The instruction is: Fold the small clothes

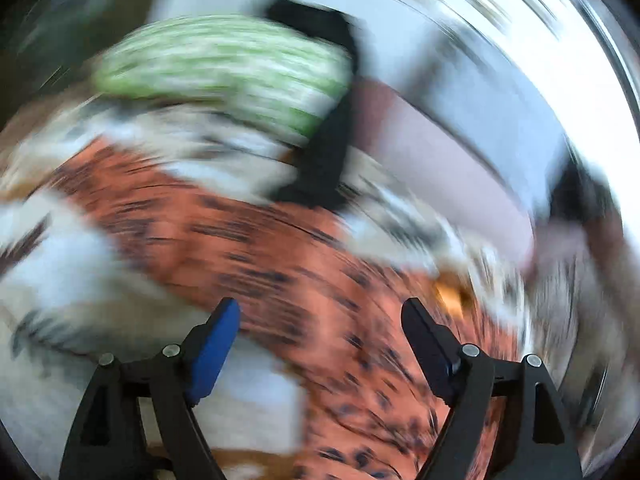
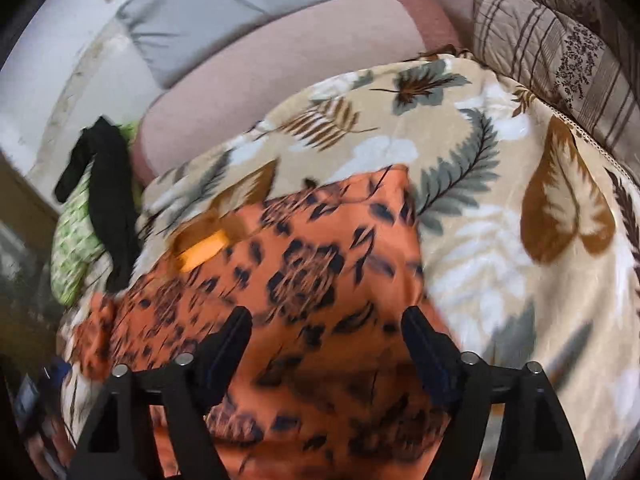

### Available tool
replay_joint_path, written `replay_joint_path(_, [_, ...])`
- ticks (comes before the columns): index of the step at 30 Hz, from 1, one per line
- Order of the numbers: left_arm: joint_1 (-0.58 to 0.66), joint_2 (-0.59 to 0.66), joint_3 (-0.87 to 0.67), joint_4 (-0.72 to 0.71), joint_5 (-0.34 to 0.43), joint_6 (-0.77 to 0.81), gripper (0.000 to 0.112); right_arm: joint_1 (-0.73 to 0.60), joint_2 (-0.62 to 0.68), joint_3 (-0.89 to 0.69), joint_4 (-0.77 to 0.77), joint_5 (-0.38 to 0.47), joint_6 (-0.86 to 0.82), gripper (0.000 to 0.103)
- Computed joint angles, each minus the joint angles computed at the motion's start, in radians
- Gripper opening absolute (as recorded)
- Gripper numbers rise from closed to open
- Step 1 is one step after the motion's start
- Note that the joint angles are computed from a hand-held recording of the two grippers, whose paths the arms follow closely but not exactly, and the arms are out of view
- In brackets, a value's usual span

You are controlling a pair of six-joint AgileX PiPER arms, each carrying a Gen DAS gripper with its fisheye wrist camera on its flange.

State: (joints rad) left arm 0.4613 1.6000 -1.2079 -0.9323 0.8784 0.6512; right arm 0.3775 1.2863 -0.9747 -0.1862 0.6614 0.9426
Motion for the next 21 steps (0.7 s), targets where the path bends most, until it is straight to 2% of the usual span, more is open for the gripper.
replay_joint_path(3, [0.165,0.236,-0.198,-0.004,0.081,-0.186,0.083,0.117,-0.055,0.089,-0.087,-0.005,0.158,0.082])
replay_joint_path(6, [0.229,0.458,-0.440,0.035,0.128,-0.349,0.082,0.262,-0.109,0.155,-0.199,0.033,0.361,0.082])
replay_joint_path(9, [0.255,0.596,-0.603,0.003,0.190,-0.421,0.082,0.365,-0.116,0.172,-0.270,0.089,0.488,0.082])
replay_joint_path(13, [0.265,0.675,-0.716,-0.037,0.201,-0.472,0.080,0.383,-0.107,0.181,-0.254,0.099,0.507,0.082])
replay_joint_path(15, [0.261,0.699,-0.761,-0.007,0.204,-0.511,0.042,0.385,-0.105,0.172,-0.257,0.107,0.509,0.082])
replay_joint_path(16, [0.254,0.740,-0.840,0.061,0.244,-0.566,0.002,0.386,-0.099,0.165,-0.262,0.108,0.507,0.082])
replay_joint_path(19, [0.255,0.777,-0.895,0.108,0.278,-0.622,0.004,0.410,-0.091,0.147,-0.283,0.130,0.525,0.082])
replay_joint_path(20, [0.239,0.749,-0.883,0.155,0.258,-0.625,0.004,0.412,-0.089,0.144,-0.281,0.128,0.523,0.082])
replay_joint_path(21, [0.212,0.680,-0.835,0.206,0.206,-0.589,0.004,0.416,-0.089,0.142,-0.284,0.129,0.526,0.082])
